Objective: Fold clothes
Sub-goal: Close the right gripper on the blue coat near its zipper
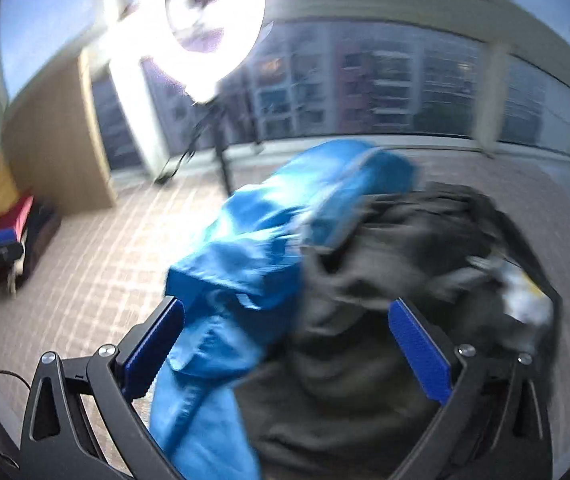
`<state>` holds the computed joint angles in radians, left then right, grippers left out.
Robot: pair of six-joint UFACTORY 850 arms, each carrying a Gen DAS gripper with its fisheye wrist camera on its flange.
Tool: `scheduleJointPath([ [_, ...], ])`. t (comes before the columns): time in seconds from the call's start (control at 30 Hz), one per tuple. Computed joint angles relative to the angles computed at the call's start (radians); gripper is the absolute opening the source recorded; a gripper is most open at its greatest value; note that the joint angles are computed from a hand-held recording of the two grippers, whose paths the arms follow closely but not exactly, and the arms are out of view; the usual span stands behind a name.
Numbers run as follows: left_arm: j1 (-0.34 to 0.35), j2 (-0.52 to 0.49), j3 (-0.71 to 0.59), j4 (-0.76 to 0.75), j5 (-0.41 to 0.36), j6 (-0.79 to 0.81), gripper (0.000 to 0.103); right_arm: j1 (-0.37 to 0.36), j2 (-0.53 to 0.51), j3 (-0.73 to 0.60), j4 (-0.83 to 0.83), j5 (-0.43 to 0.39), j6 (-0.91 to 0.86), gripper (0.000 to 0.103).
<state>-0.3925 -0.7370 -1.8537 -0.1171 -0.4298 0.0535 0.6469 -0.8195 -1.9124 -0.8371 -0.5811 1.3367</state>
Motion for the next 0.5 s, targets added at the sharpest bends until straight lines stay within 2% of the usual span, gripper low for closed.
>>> scheduleJointPath([
  [0.17, 0.026, -0.009, 0.019, -0.064, -0.016, 0.031, 0.09, -0.028, -0.161, -0.222, 0.206, -0.067, -0.191, 0.102],
  [0.2, 0.03, -0.015, 0.019, -0.084, -0.02, 0.044, 0.09, -0.037, -0.167, -0.222, 0.239, -0.045, -0.2, 0.098],
  [0.27, 0.033, -0.038, -0.001, -0.151, -0.034, 0.11, 0.09, -0.048, -0.158, -0.194, 0.271, -0.007, -0.198, 0.085],
  [0.33, 0.026, -0.091, -0.056, -0.255, -0.063, 0.25, 0.09, -0.057, -0.148, -0.17, 0.303, 0.007, -0.209, 0.056],
  [0.4, 0.004, -0.178, -0.163, -0.274, -0.117, 0.341, 0.09, -0.06, -0.143, -0.161, 0.323, 0.007, -0.236, 0.052],
  [0.5, -0.038, -0.32, -0.364, -0.146, -0.187, 0.295, 0.09, -0.062, -0.138, -0.159, 0.344, 0.003, -0.282, 0.052],
])
